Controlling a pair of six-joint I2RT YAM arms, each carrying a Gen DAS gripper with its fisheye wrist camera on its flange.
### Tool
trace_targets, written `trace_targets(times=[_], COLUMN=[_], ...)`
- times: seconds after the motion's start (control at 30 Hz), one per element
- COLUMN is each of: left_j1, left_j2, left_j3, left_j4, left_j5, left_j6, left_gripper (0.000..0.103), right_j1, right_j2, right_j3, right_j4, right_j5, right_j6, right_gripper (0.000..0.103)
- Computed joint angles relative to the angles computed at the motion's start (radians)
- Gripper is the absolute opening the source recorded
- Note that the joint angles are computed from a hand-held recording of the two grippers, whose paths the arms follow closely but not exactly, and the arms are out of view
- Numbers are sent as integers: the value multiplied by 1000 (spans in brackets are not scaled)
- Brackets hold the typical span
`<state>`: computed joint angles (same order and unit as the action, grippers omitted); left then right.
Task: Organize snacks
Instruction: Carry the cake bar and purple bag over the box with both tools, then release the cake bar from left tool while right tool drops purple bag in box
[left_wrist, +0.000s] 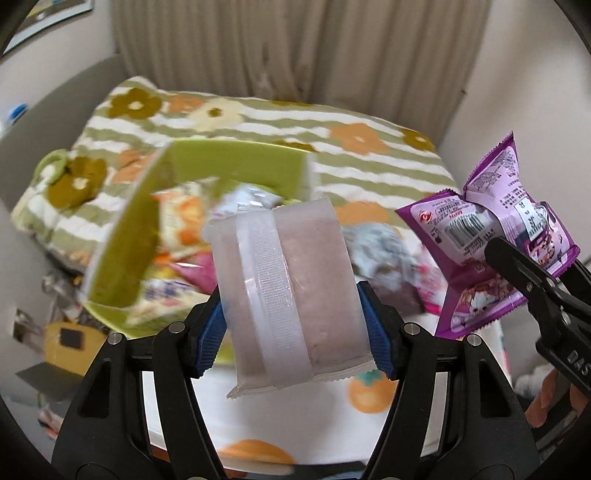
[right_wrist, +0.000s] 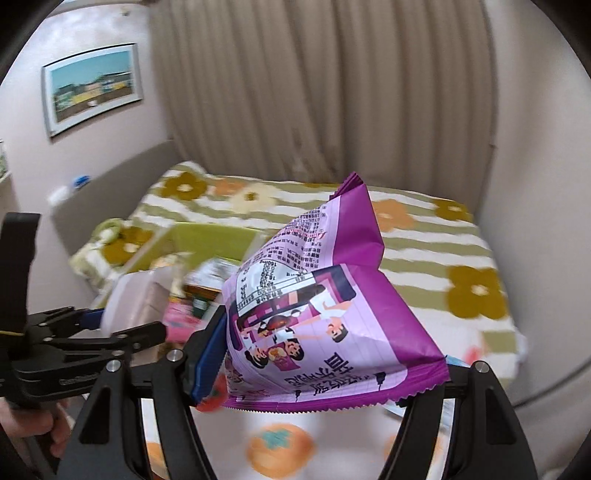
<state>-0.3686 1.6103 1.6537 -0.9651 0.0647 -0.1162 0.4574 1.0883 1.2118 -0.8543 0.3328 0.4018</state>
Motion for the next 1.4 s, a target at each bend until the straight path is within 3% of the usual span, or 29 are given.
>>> trace_targets(times=[0.33,0.53,0.57,0.63,0.67,0.7,1.1,1.13,1.23,1.4], left_j1=[233,279,284,289,291,299,389,397,413,427], left_j2=[231,341,360,353,346,323,219,218,200,162], left_j3=[162,238,257,249,241,214,68,69,54,5], left_j4=[-24,-36,-44,-24,-12,17,36,33,39,45], left_j5=[45,57,57,49,40,43,93,97,89,79], left_j6=[163,206,211,216,217,215,153,154,157,150], left_gripper=[63,63,65,82,100,103,103,103,103,103], right_j1=[57,60,59,55,52,52,110,114,118,152], right_j2=[410,504,502,502,509,509,513,523,519,490], right_j3=[184,225,224,222,228,225,219,214,172,133], right_j4=[171,174,170,171,173,177,229,257,337,339], right_j5=[-149,-177,-181,-189,-201,-212,-200,-210,-228,-172], right_j6=[18,41,44,54,57,63,34,37,54,-4], right_gripper=[67,67,68,69,69,69,71,73,100,102])
